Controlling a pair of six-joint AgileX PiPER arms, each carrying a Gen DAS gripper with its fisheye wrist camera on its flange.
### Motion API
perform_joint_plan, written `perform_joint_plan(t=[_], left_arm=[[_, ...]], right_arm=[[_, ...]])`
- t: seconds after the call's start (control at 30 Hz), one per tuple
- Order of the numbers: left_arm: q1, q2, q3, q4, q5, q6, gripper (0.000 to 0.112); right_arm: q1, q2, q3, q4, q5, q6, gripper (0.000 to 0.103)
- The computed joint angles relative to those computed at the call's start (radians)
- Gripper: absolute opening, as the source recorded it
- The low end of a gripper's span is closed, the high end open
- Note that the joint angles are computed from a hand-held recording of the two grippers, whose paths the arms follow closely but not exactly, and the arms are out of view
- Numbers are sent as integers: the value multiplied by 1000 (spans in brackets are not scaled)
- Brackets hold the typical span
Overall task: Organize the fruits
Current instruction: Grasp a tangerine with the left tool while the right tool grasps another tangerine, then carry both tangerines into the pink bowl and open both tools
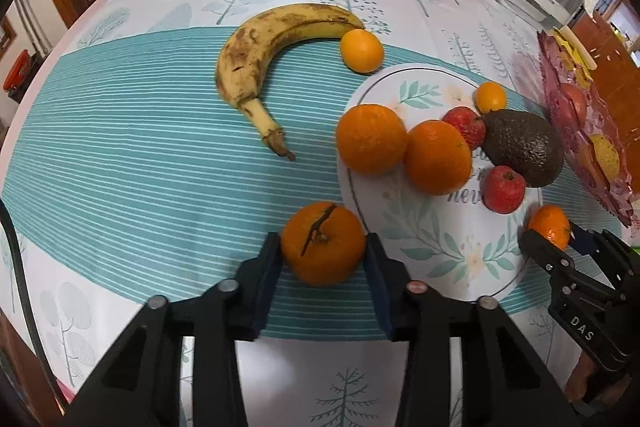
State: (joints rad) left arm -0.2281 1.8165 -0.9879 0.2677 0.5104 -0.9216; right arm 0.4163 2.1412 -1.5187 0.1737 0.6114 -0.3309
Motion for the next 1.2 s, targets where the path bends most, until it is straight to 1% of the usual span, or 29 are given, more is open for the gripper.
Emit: perform_joint_plan(t=[0.27, 0.43, 0.53, 0.63, 0.77, 0.93, 1.07, 1.13, 1.2], left_arm=[[-10, -3, -7, 11, 22, -11, 37], [-29, -20, -2, 12, 41, -29, 37], [-48, -35, -17, 9, 74, -25, 37], [-87, -62, -43, 44, 110, -49, 37], [-150, -83, -113, 96, 181, -72, 37], [-211, -64, -281, 92, 282, -6, 37], [-238, -22, -466, 45, 363, 107, 37], [-251, -6, -541, 34, 395, 147, 37], [-263, 38, -669, 23, 459, 208, 37]], right_arm=[[6, -13, 17, -12, -8, -6, 46], [6, -49, 44, 26, -23, -59, 46], [1, -77, 61, 67, -28, -109, 46], [-6, -120, 85, 111, -39, -160, 46], [-33, -184, 111, 191, -42, -242, 46], [-85, -266, 125, 272, -27, -317, 46], [-128, -306, 96, 269, -1, -309, 46], [-163, -312, 51, 256, 38, -283, 46], [-207, -298, -24, 263, 102, -263, 46]])
